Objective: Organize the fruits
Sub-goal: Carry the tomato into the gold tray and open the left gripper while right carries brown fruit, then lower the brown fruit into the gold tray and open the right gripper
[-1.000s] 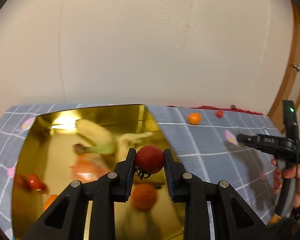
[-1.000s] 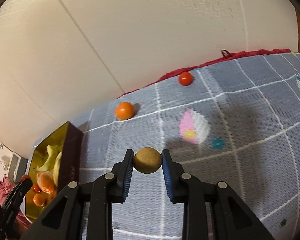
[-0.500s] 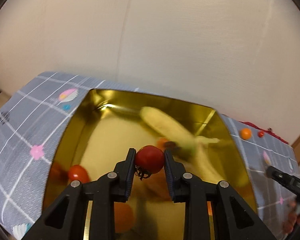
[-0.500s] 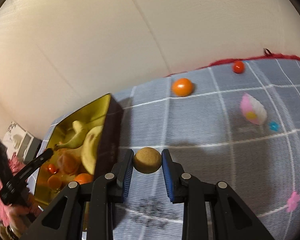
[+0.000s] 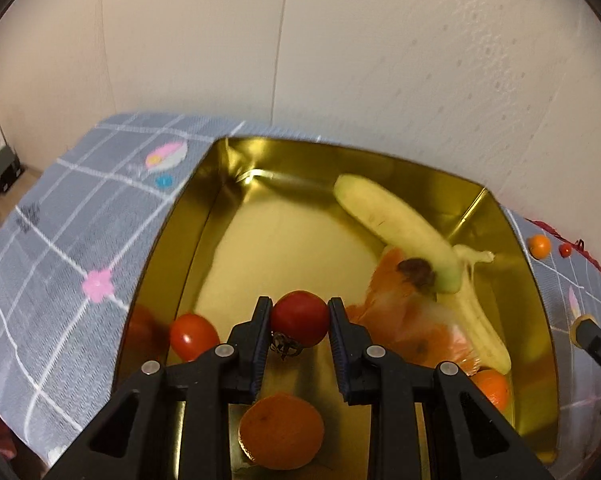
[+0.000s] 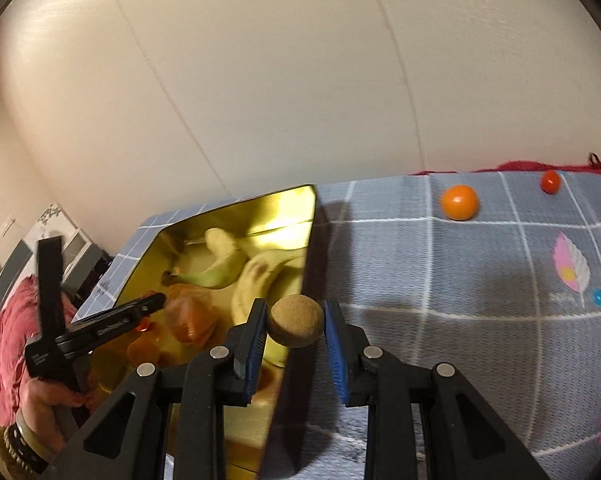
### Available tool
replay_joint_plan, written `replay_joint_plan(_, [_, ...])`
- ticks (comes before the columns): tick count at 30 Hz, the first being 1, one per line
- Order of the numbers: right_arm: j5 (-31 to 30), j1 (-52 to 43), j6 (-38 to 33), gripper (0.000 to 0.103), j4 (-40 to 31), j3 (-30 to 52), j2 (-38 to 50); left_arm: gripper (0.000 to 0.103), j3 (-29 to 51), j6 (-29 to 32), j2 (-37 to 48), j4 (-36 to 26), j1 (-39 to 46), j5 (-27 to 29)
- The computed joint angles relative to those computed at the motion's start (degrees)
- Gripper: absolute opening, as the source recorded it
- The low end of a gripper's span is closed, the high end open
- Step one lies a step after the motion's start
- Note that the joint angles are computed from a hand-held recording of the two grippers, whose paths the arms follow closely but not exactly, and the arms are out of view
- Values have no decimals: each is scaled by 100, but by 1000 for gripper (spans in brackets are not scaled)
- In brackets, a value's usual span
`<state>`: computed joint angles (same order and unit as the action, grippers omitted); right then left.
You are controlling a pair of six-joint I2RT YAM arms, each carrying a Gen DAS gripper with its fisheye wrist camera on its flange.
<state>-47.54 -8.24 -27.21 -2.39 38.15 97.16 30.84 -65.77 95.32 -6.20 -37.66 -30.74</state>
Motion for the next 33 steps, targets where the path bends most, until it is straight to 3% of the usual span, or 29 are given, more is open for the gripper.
replay_joint_plan(5, [101, 308, -57, 29, 209, -240, -153, 31, -101, 77, 115, 239, 111, 232])
replay_joint_plan(13, [195, 618, -62, 29, 390, -404, -190, 57, -693, -228, -776, 474, -50, -227])
replay_joint_plan(15, [198, 686, -68, 29, 398, -415, -181, 72, -734, -453, -1008, 257, -164, -470])
replay_joint_plan(19, [248, 843, -121, 29, 431, -478, -197, 80, -813, -612, -1295, 68, -272, -780])
replay_joint_plan(23, [304, 1038, -243, 29, 419, -571, -226, 93, -706, -931, -1416, -510, -517, -1185])
replay_joint_plan(33, [604, 1757, -349, 29, 673, -813, -135, 99, -496, -1484, -1346, -1504, -953, -1656])
